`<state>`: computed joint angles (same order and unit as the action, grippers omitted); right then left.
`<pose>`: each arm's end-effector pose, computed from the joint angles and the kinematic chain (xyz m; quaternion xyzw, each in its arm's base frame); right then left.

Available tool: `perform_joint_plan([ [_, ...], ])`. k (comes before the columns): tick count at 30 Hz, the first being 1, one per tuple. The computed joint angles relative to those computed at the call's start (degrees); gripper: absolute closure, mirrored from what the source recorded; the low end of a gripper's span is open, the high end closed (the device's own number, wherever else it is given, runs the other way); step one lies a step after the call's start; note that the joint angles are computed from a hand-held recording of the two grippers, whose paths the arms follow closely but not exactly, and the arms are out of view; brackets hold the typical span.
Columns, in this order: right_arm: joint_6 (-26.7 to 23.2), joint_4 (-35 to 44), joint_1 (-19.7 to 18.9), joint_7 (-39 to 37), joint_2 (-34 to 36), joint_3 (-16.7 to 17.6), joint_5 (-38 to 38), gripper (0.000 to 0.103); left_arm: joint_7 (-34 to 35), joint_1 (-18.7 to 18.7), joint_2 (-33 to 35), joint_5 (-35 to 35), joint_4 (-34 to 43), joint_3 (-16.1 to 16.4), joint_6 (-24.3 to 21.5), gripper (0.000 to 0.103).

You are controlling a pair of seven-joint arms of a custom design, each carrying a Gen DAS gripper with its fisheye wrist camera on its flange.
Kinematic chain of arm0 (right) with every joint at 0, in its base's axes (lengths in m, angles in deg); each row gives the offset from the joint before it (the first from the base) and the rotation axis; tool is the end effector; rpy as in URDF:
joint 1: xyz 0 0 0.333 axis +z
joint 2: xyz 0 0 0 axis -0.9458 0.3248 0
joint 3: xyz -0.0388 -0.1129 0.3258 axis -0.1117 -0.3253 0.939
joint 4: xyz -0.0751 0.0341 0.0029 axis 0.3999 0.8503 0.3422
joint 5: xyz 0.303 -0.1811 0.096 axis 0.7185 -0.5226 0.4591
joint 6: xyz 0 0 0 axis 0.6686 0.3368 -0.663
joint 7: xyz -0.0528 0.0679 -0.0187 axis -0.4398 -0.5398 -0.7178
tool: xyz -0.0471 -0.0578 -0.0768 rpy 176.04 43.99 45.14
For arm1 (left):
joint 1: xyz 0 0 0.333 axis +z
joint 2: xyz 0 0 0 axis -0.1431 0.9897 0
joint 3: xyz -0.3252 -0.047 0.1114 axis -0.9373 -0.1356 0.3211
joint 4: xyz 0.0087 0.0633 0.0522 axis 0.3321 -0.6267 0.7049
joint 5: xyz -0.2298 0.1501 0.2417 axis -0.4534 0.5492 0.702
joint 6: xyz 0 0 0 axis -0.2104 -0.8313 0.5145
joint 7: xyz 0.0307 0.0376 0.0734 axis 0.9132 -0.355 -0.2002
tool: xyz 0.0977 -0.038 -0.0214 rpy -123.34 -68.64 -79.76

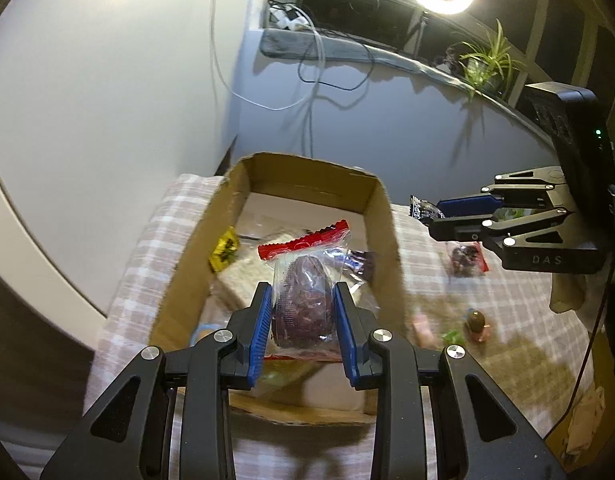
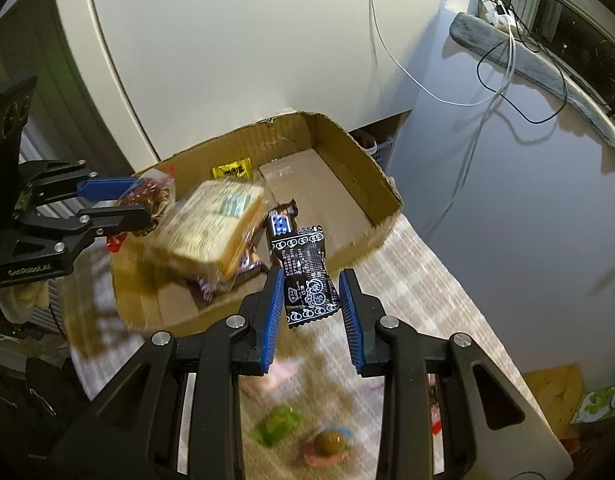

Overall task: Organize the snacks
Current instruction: 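Carry both snacks into the cardboard box and open both grippers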

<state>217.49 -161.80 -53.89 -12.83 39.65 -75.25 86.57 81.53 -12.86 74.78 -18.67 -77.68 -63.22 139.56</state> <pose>0.6035 0.2757 0.4532 -0.8762 0.4101 -0.0747 0.2417 0.5157 -0.1058 0.4357 -0.6182 0.6880 -0.3337 0.1817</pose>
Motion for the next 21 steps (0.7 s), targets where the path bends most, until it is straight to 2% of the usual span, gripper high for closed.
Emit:
perform_joint_plan([
  [12,-3.57,9.95,1.02,2.03,7.42,0.10,-2.05,0.073,-6.16,2.23,1.62,6.44,0.73,0.69,-0.78,0.074],
  [21,-4.85,13.32,1.40,1.97,9.99,0.58,-2.36,0.073,-12.06,3.36,2.05,12.84,0.52,0.66,-1.09,0.073],
])
